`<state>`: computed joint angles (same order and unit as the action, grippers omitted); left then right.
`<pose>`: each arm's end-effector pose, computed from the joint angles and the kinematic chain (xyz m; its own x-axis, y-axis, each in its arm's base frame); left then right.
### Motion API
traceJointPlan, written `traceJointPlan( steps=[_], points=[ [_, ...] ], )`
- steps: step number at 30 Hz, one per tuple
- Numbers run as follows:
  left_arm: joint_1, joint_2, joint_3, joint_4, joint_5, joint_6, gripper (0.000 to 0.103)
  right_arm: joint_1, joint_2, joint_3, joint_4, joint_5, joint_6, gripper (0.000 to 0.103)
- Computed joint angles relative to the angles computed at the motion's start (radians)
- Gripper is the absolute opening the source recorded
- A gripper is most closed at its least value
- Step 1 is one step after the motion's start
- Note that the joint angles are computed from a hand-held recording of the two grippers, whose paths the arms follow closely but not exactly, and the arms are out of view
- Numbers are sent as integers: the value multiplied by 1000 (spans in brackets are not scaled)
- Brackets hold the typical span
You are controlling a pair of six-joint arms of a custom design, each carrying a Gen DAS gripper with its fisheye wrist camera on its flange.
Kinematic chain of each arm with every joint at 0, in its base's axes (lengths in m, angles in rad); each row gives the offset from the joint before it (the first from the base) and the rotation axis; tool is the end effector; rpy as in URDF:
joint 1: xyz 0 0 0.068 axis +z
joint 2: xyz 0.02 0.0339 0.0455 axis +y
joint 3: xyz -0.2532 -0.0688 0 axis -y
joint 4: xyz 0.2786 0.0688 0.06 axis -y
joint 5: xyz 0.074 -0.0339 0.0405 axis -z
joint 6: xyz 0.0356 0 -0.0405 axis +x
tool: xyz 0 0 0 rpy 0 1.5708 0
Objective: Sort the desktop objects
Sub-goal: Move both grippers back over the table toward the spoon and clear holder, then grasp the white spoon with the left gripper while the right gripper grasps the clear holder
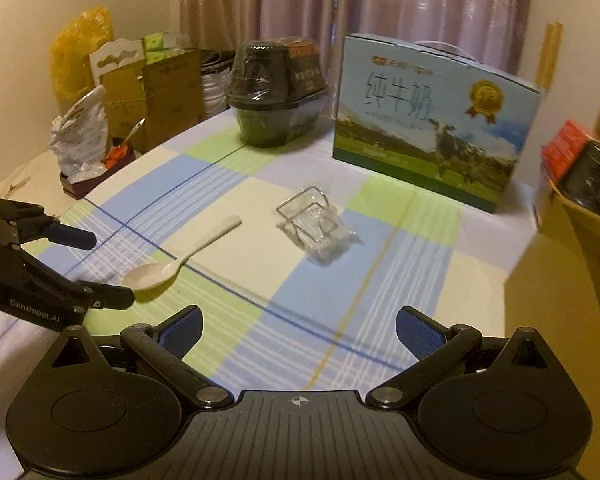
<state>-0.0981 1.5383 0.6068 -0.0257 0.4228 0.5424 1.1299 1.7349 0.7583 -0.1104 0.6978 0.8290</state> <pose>0.2846 -0.0427 0.0917 -0.5294 0.5251 -0.6663 0.6979 0.7161 0.0099 0.1548 0.2744 0.0764 -0.6721 -0.1005 -0.7336 -0.1035 0.9938 -0.0414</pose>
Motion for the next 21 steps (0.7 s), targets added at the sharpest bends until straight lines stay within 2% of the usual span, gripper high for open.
traceJointPlan(
  steps=[2, 4, 11, 15, 21],
  points=[
    [0, 45, 1, 58, 12, 7, 81, -31, 14, -17, 70, -25, -51, 100],
    [-1, 97, 16, 93, 12, 7, 72, -62, 38, -21, 122, -46, -92, 98],
    [-8, 205, 84, 110, 26, 21, 57, -156, 110, -25, 263, -108, -199, 90],
    [-15, 239, 114, 108, 27, 31, 43, -190, 150, -11, 309, -124, -237, 89],
    [-38, 264, 114, 130, 6, 68, 41, -223, 178, 2, 353, -138, -273, 89]
  ],
)
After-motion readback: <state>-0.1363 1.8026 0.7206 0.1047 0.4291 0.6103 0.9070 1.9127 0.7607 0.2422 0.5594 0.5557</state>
